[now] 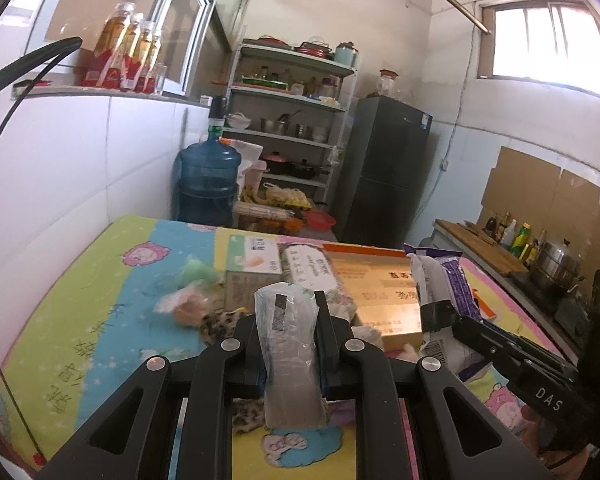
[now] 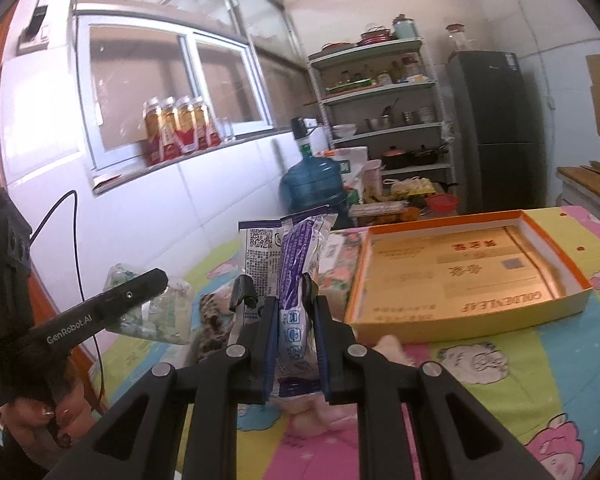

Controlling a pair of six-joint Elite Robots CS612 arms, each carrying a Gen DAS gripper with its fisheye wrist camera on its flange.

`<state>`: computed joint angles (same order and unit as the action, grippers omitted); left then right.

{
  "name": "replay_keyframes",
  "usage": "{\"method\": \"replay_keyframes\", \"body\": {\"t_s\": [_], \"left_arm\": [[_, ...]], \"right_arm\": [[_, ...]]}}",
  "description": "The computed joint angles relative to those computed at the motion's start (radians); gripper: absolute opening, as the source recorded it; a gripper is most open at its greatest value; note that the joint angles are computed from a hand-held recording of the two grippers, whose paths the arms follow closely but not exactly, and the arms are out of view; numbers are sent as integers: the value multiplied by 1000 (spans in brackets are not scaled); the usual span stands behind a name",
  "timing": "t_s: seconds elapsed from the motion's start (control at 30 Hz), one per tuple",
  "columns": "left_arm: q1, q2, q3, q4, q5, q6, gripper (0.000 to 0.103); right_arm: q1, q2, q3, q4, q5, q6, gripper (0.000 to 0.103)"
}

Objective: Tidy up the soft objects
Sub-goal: 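Carry the tissue pack and snack bags over the orange-rimmed box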

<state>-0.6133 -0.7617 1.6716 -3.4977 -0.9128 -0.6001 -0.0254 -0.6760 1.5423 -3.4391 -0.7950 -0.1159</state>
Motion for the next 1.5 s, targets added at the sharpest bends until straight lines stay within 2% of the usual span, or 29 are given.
{"method": "replay_keyframes", "body": {"t_s": [0.2, 0.4, 0.8, 1.0, 1.5], "left_arm": [[-5, 24, -66, 26, -18, 36, 18], [-3, 54, -142, 65, -42, 38, 18], [5, 120, -313, 225, -19, 10, 18], [13, 168, -417, 309, -59, -10, 18], [43, 290, -642, 514, -175, -44, 18]], "right_arm": [[-19, 11, -24, -21, -16, 34, 17], [-38, 26, -57, -38, -44, 65, 17], [-74, 75, -164, -13, -69, 101, 17], [-85, 108, -239, 48, -54, 100, 17], [-81, 194, -415, 273, -55, 66, 17]]}}
